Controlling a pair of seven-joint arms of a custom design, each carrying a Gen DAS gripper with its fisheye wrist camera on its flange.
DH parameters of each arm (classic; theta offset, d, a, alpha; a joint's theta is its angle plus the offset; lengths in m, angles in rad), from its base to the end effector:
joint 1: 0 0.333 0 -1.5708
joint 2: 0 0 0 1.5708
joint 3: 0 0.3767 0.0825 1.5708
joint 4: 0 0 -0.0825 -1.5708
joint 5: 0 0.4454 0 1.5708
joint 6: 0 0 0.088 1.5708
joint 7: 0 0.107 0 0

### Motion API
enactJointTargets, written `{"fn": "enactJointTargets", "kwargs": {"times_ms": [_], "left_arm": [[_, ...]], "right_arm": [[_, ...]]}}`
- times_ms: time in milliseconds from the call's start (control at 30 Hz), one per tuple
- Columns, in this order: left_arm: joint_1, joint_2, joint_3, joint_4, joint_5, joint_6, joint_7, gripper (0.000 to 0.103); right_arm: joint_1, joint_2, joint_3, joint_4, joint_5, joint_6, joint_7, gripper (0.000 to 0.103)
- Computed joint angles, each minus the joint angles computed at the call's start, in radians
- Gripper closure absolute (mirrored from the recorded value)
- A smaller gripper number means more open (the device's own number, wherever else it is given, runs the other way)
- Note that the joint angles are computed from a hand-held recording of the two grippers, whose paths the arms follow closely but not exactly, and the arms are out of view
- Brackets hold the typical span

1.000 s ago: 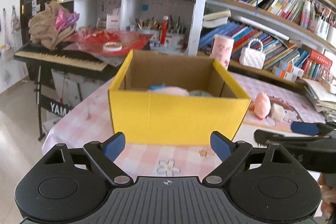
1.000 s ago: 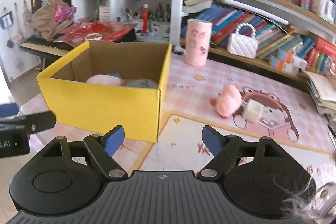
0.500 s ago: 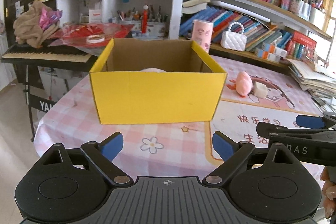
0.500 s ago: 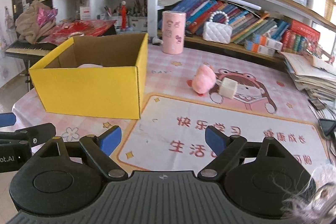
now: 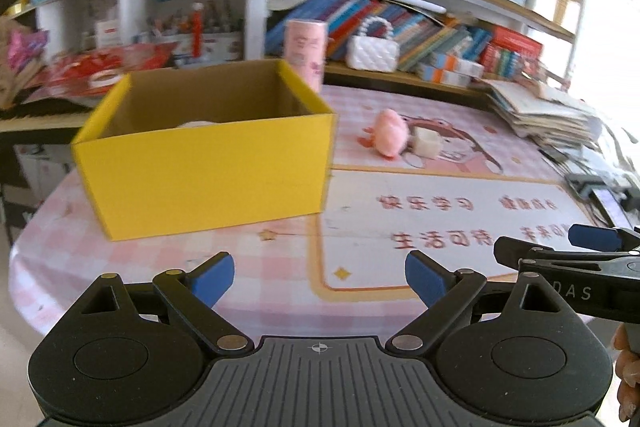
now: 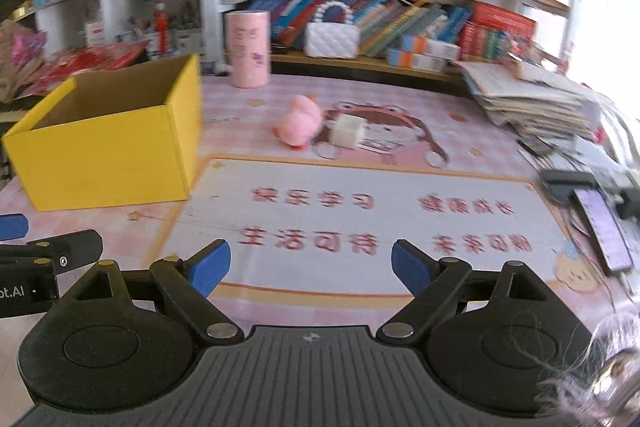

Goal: Organize objects
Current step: 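Lift both tools out of the box and move toward the pink plush and white cube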

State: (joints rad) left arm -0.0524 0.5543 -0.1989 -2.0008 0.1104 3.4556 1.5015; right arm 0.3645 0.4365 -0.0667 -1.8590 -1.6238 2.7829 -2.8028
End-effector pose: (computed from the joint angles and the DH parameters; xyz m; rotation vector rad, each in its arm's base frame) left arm 0.7005 -0.1756 0.2946 -1.5376 1.9265 -1.0359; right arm 0.6725 0.2575 0.3167 -1.5755 1.7998 -0.9354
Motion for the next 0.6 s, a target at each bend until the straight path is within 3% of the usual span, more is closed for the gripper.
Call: {"fn": "enactJointTargets", "kwargs": {"times_ms": [267,467,600], "left_arm": [[0.099,0.055,-0.137,0.06,0.129,-0.047,0.007,0.009],[0.126,0.104,-0.202,0.122,0.154,-0.091,0.022,0.009],[0.119,0.133,-0.216,0.161,0.149,-0.112,0.045,0.009]], "right_arm": [[-0.013,-0.042,-0.006,-0.066,0.047,-0.07,0.032,0.015],[-0.026,-0.052,-0.014,-0.078,0.085,-0.084,-0.007,0.015],[-0.04,-0.044,-0.021,-0.074,0.112,-0.077,-0.03,0.014]]}}
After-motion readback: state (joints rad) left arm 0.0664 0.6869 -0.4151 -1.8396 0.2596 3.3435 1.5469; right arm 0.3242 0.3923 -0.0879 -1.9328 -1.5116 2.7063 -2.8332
